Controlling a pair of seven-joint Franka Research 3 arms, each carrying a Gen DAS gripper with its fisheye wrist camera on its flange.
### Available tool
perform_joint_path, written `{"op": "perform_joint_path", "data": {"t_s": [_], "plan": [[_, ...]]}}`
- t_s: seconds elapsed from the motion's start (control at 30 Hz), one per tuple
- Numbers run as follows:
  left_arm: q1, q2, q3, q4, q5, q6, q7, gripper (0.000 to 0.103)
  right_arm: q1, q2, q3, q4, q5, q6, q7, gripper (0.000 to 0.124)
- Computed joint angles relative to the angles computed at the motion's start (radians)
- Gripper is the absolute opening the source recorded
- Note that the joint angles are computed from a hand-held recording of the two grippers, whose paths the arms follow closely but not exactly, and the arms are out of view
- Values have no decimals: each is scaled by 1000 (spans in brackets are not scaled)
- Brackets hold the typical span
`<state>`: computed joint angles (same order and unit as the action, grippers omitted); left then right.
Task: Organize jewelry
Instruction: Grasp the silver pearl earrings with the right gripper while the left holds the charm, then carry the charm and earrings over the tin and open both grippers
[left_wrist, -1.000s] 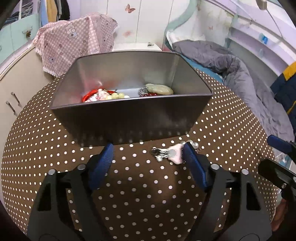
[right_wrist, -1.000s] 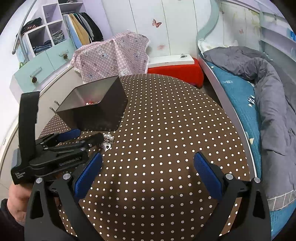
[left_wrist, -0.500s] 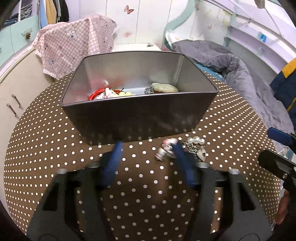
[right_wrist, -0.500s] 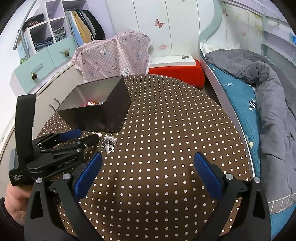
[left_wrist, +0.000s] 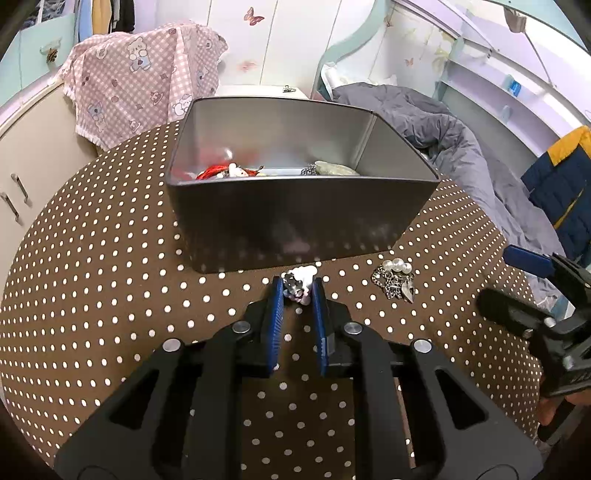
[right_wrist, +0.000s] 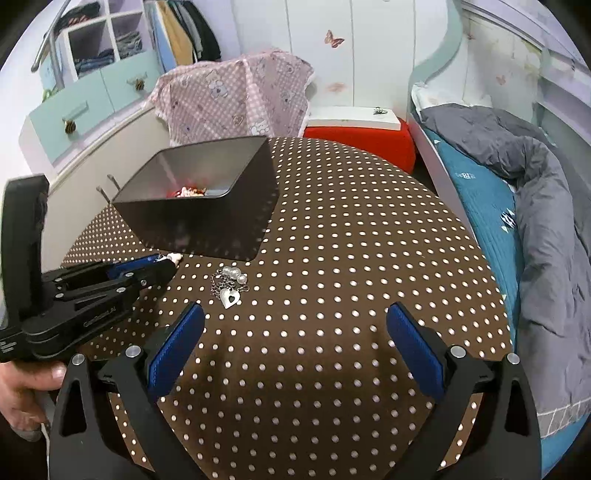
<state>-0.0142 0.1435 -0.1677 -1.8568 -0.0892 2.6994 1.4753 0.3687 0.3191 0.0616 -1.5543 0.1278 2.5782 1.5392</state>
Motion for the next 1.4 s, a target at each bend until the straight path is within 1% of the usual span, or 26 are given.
{"op": "perform_joint_path", "data": {"t_s": [0.03, 0.07, 0.13, 0.17, 0.2, 0.23, 0.27, 0.3, 0.37, 0.4, 0.43, 0.47, 0.5, 0.53, 0.57, 0.6, 0.63, 0.7, 0.83, 1.03, 1.17, 1.27, 1.3, 1.4], "plan": [[3, 4, -5, 4, -13, 1, 19, 31, 4, 8, -2, 11, -7, -5, 3, 95], [1, 10, -7, 11, -12, 2, 27, 37, 5, 16, -2, 23, -9, -11, 4, 95], [-10, 16, 2, 20, 32, -1, -4, 37, 9, 29, 0, 39, -13, -16, 0, 95], [-10, 19, 2, 22, 35, 0, -8, 34, 14, 36, -3, 46, -22, -15, 0, 95], [-5, 17, -1, 18, 22, 5, -5, 28, 17, 45, -3, 58, -29, -18, -5, 95], [4, 12, -7, 10, -6, 9, 11, 17, 21, 64, -1, 83, -38, -29, -19, 95], [14, 7, -12, 2, -41, 12, 32, 15, 23, 73, 0, 94, -39, -32, -29, 95], [24, -4, -17, -13, -80, 20, 53, 15, 26, 94, 5, 122, -40, -45, -48, 95], [22, -33, -8, -51, -82, 36, 46, 15, 33, 131, 10, 170, -41, -71, -74, 87], [21, -47, -3, -69, -81, 44, 43, 15, 37, 156, 14, 205, -41, -88, -93, 77], [20, -62, 1, -89, -84, 52, 44, 15, 42, 173, 14, 228, -40, -103, -102, 64], [20, -81, 6, -113, -90, 63, 48, 15, 49, 191, 12, 253, -44, -121, -107, 56], [19, -93, 12, -127, -95, 70, 51, 15, 61, 195, 4, 249, -59, -97, -113, 50], [17, -103, 17, -138, -95, 75, 51, 15, 60, 195, 10, 246, -51, -91, -131, 40], [16, -117, 22, -153, -100, 80, 54, 15, 57, 192, 18, 242, -38, -87, -149, 33], [15, -133, 28, -171, -108, 86, 59, 15, 53, 188, 24, 238, -25, -91, -163, 14], [12, -146, 33, -186, -110, 92, 58, 15, 52, 182, 26, 235, -15, -100, -169, 8], [8, -167, 46, -207, -123, 97, 66, 15, 47, 163, 32, 209, 8, -98, -184, 8], [-1, -196, 67, -227, -139, 103, 77, 15, 14, 103, 58, 134, 102, -64, -226, 8], [-16, -231, 87, -228, -154, 128, 107, 15, -22, 27, 84, 94, 221, -33, -311, 8], [-24, -245, 94, -212, -136, 151, 111, 15, -36, 13, 97, 142, 290, -31, -372, 8], [-21, -242, 99, -181, -102, 168, 98, 15, -40, 29, 102, 220, 325, -41, -410, 8], [-20, -238, 100, -165, -93, 171, 95, 15, -42, 24, 103, 222, 337, -39, -421, 8], [-10, -221, 97, -113, -40, 180, 74, 15, -39, 64, 102, 326, 348, -55, -434, 8]]}}
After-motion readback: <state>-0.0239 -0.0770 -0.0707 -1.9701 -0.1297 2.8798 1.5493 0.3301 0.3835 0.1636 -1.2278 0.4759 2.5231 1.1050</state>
